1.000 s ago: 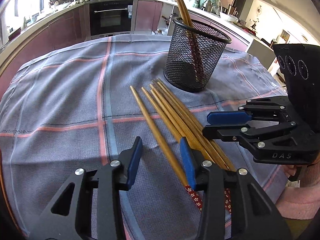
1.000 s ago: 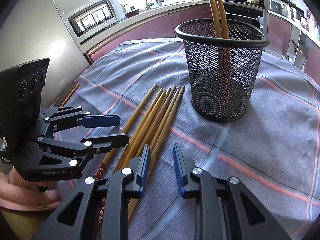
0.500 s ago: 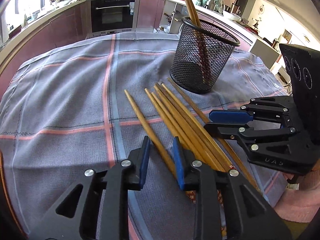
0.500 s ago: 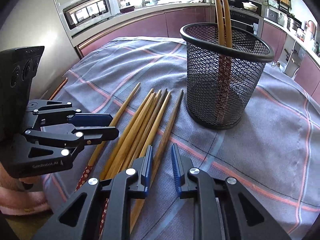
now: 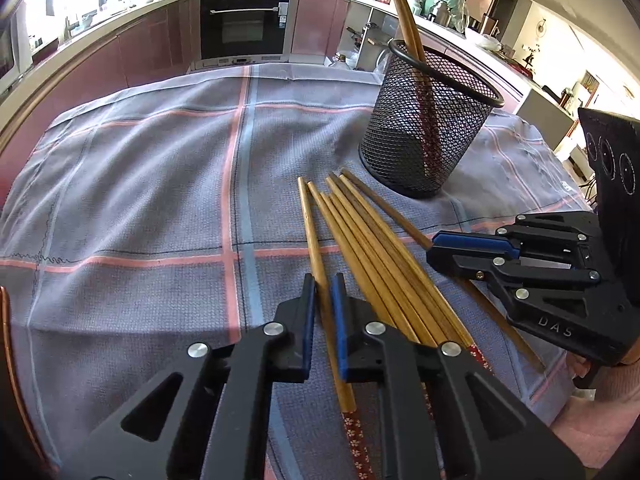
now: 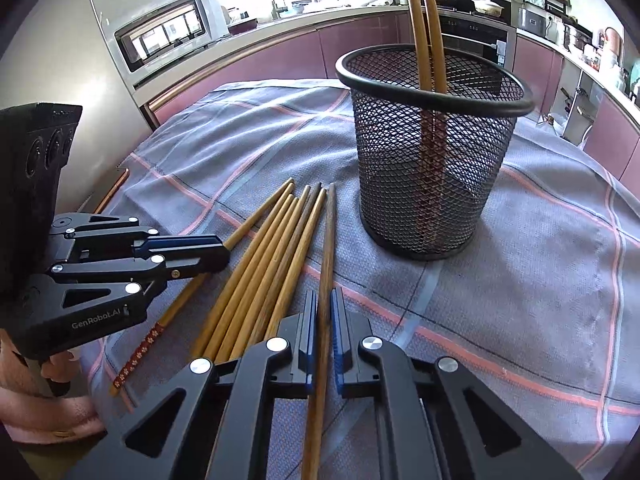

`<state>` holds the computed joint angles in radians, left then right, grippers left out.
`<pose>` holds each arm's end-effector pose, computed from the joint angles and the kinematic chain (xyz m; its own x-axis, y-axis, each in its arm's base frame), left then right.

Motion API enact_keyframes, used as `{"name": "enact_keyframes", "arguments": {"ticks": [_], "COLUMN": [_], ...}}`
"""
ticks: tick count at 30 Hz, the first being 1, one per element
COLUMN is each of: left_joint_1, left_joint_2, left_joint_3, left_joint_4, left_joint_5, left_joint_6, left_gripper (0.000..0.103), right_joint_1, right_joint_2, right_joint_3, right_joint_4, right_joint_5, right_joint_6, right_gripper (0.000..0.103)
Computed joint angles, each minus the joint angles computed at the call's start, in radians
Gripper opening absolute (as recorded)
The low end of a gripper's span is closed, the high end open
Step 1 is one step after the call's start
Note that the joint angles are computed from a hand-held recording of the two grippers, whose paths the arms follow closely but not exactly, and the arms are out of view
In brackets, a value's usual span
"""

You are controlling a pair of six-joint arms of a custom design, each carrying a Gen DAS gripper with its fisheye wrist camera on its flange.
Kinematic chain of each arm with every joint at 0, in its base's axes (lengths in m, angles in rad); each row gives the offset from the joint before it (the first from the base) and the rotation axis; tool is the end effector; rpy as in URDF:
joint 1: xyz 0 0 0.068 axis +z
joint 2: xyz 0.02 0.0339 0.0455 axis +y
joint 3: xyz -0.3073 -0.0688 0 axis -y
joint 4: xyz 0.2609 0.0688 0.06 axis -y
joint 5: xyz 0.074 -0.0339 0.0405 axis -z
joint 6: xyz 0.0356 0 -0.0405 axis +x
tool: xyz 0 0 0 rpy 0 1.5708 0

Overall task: Organize utensils
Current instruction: 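Grasp another chopstick from the pile with the left tool while the right tool grasps one, then raise the left tool's chopstick upright into the mesh cup while the right tool does likewise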

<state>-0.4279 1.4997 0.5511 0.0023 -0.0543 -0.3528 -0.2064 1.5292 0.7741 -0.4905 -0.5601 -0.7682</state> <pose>0.2401 -0.1074 0.1541 -0.8258 -0.0026 -0.5639 0.1067 0.9812 -0.1607 0.2697 -0.0372 0.1867 -0.6722 -0.4607 -0.5796 -0.6391 0.7563 0.1400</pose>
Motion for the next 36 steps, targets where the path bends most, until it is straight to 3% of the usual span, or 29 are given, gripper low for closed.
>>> {"name": "enact_keyframes", "arguments": {"ticks": [6,15,26,36], "left_joint_1": [0.004,0.010,0.042,0.074], "left_joint_2": [0.023,-0.006,-0.231,-0.446], "left_joint_3": [0.018,-0.001,-0.033,0.005], "left_joint_4": [-0.005,0.001,-0.053,-0.109], "left_joint_5": [-0.004,0.002,0.084,0.186], "left_joint_6": [0.008,-0.031,-0.014,0.013], "left_gripper": [0.011,0.007,0.007,0.007], "right_joint_1": [0.032,-0.024,-0.163,-0.260], "right_joint_2": [-0.010,-0.017,-0.041,-0.074], "right_joint_3": [-0.013,0.002,0.112,0.204], "right_joint_4": [0.046,-0.007,-0.251,-0.389], "right_joint_5": [0.028,-0.058,-0.268,-0.431], "right_joint_6": [0.016,-0.021,-0.179,-0.258], "right_gripper": [0.008,0.005,0.005,0.005]}}
